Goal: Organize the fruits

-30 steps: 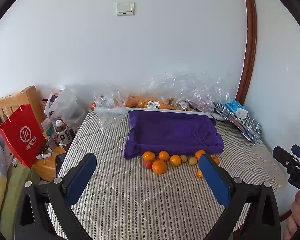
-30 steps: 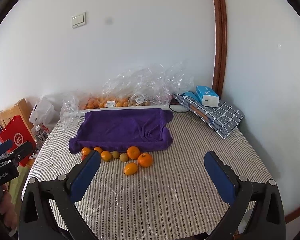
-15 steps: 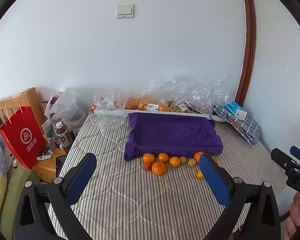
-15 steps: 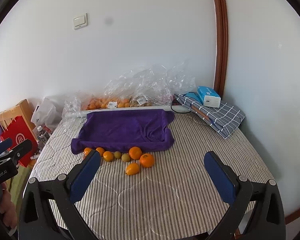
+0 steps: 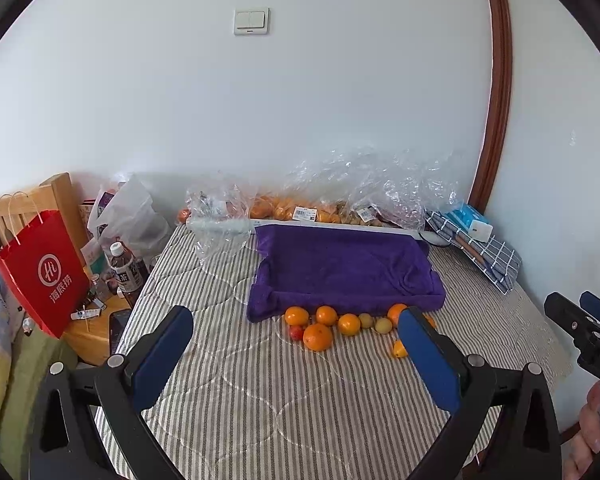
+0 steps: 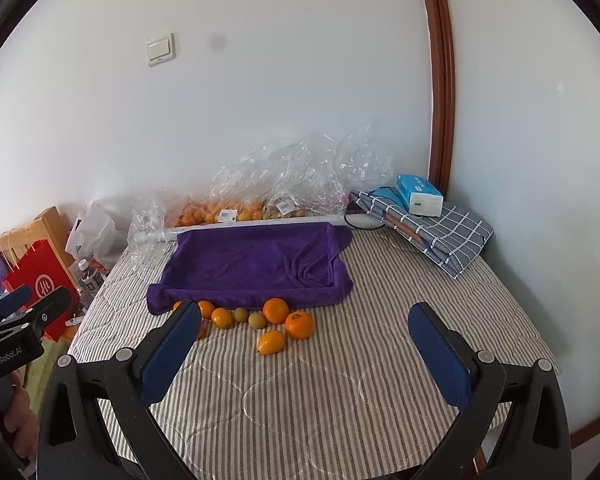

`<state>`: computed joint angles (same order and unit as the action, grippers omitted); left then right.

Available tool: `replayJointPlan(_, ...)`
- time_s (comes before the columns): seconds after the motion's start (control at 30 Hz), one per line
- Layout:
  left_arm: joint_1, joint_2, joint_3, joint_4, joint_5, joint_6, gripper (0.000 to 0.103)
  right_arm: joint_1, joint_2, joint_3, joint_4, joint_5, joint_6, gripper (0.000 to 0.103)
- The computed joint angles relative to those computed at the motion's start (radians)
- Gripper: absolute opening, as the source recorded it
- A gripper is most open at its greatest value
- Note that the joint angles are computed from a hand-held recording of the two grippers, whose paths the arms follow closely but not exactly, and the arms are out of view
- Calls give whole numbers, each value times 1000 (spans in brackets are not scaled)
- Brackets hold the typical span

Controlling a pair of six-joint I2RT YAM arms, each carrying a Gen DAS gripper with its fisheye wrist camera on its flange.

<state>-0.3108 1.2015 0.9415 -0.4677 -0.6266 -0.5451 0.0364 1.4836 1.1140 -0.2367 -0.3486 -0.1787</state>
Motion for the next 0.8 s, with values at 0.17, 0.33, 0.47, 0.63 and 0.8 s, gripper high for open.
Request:
replayJointPlan(0.17,-1,-9,-7,-1,-4,-2,103,5,2,3,2,0,4,102)
replayJointPlan(0.33,8,-10,-2,-4,0,1,103,6,1,-5,14,3,4,102)
replayJointPlan(0.47,6,-10,-1,-3,-6,7,103,-4,14,9,8,-12,17,102)
replayJointPlan(0.63,8,-12,-3,-6,-9,1,103,-4,21,17,3,-9,19,102)
replayJointPlan(0.8,0,-16,-4,-9,-17,-5,103,-7,9,6,6,-18,14,102)
